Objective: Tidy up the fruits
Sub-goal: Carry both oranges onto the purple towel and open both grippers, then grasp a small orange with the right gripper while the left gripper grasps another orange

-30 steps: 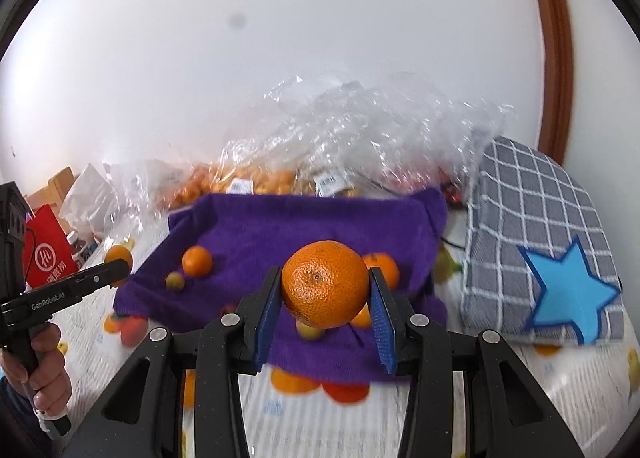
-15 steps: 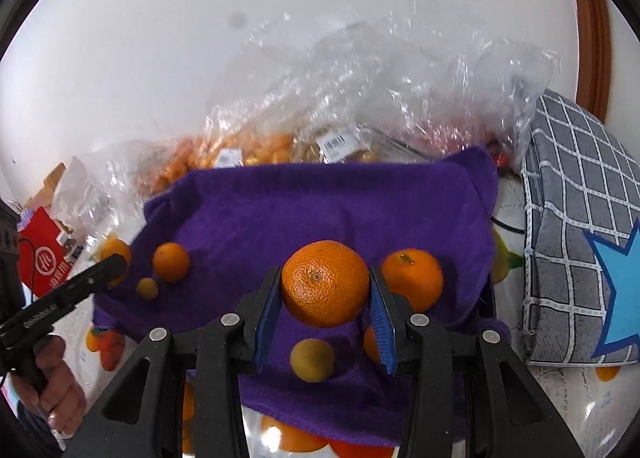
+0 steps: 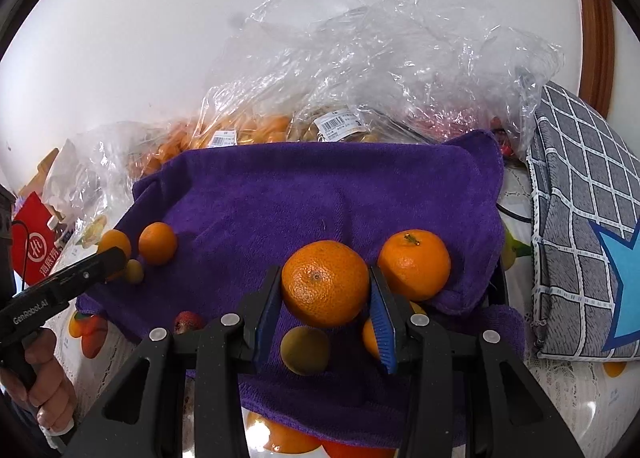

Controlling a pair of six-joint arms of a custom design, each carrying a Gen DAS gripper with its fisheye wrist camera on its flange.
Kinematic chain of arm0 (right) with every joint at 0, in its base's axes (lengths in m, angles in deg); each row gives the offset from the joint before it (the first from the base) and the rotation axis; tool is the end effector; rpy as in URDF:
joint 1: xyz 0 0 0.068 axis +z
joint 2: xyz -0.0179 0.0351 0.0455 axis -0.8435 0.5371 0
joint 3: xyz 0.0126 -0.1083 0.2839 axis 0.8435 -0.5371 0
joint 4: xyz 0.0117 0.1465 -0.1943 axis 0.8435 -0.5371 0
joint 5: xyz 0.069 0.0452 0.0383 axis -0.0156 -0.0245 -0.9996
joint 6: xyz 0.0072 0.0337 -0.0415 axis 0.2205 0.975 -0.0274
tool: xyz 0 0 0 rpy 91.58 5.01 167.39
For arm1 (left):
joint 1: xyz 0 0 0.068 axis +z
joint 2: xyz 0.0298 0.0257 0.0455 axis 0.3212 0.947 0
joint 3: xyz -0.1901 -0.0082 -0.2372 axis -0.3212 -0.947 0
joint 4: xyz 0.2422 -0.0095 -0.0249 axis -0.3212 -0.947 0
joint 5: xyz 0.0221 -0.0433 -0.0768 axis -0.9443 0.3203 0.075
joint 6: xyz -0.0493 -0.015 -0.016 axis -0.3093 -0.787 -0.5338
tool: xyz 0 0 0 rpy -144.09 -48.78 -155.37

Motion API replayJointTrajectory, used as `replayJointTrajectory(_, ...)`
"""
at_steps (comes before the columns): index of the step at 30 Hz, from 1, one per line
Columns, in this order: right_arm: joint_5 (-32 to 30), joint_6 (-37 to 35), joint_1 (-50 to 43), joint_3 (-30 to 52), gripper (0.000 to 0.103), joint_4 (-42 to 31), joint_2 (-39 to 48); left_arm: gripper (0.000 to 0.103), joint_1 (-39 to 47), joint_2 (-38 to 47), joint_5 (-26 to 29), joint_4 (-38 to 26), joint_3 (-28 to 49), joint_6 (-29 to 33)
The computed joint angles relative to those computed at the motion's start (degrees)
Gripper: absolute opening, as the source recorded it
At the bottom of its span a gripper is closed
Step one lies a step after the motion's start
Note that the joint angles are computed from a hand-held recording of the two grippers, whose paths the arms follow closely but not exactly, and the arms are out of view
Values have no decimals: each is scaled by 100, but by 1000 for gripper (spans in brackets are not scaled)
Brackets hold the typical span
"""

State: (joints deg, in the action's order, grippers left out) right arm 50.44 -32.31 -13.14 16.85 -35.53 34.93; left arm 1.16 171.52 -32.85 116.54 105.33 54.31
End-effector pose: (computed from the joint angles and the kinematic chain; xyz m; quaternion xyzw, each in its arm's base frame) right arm 0.1813 0.1520 0.0836 0.1410 0.9129 0.0463 0.3802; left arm 0.2891 -0.1072 0.0778 0.1942 0.8817 -0.2638 0.3396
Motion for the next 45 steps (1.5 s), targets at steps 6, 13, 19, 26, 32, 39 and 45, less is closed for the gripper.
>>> replayJointTrajectory(6,143,56,123,41,42,-115,-1,31,16,35,-21,-62,47,-21)
replayJointTrajectory(13,157,131,116,-57,42,36,-28,31,-14,37,-82,-44,37,6)
replayJointTrajectory(19,283,260,234,7,45,-211,-102,31,-9,38,-78,-50,41,17)
replayJointTrajectory(26,735,675,623,175,53,-810,-257,31,-11,32,-70,-63,43,33)
replayJointTrajectory(32,899,1344,987,75,53,-1024,-434,35,4,1,-36,-113,31,116)
replayJointTrajectory(39,1258,2774,1892,303,54,-2308,-648,43,130,-88,51,26,-125,146)
replayJointTrajectory(45,1278,3682,2456,980,54,-3830,-568,44,335,-287,21,377,-494,214)
